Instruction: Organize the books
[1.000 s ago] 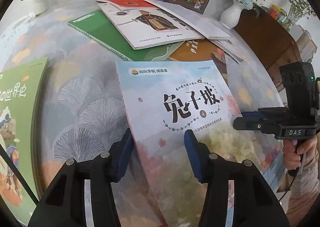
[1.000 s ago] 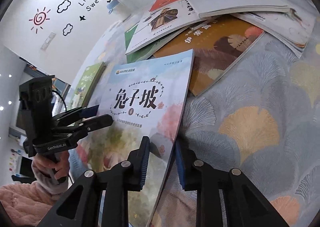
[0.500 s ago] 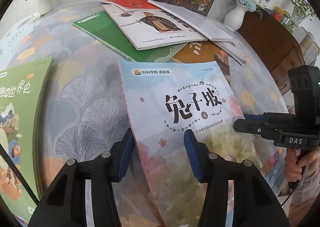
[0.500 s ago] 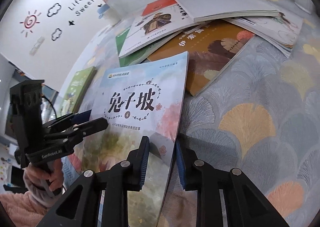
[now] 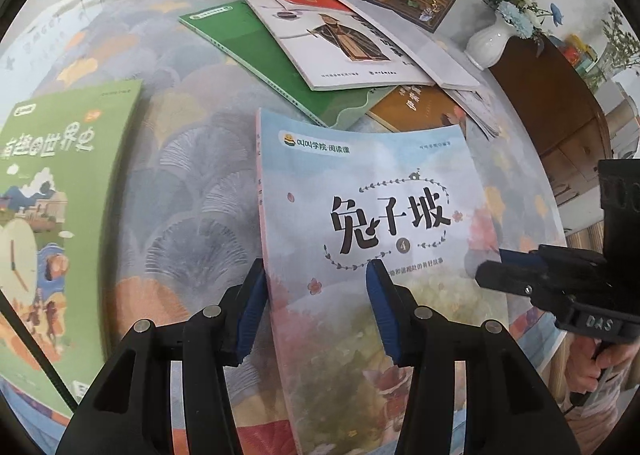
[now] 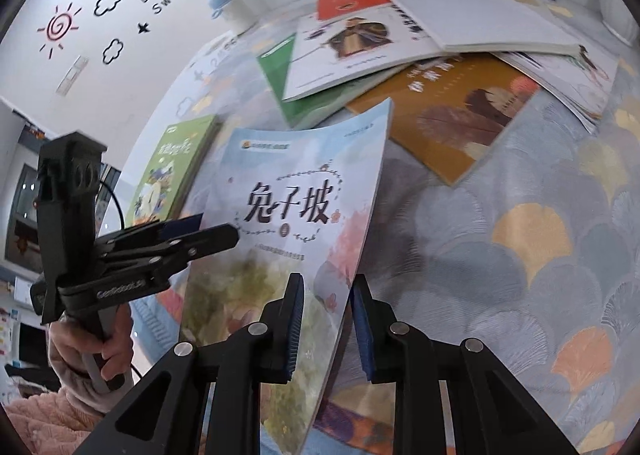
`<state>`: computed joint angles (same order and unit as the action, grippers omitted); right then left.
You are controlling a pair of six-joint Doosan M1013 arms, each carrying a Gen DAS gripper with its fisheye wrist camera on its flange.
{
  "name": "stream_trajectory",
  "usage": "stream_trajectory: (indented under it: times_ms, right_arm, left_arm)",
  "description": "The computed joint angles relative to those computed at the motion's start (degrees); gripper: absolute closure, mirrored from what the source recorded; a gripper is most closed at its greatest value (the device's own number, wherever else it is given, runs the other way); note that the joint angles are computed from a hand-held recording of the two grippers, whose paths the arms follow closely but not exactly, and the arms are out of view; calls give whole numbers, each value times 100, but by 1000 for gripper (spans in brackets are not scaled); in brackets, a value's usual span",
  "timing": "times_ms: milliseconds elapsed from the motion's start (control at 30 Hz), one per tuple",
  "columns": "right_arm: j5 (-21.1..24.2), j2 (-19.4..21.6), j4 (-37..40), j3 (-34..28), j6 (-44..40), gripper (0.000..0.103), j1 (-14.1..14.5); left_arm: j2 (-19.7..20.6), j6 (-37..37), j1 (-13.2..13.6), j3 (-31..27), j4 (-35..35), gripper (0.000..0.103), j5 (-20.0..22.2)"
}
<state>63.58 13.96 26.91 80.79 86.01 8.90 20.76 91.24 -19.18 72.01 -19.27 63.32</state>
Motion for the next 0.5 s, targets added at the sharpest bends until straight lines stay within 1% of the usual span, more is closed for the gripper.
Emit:
stream_trajectory:
  times_ms: [300,400,500]
  right_arm:
    - [118,-1,-22,-218,90,79,126]
    - [223,32,-17,-375,19,82,194]
    - [238,64,-75,-519,-21,89,282]
  left_arm:
    - [-22,60,47,-172,128,57,101]
    - [-36,22,78,-238,190,57,48]
    - [-97,-16,118,-252,310,57,-94]
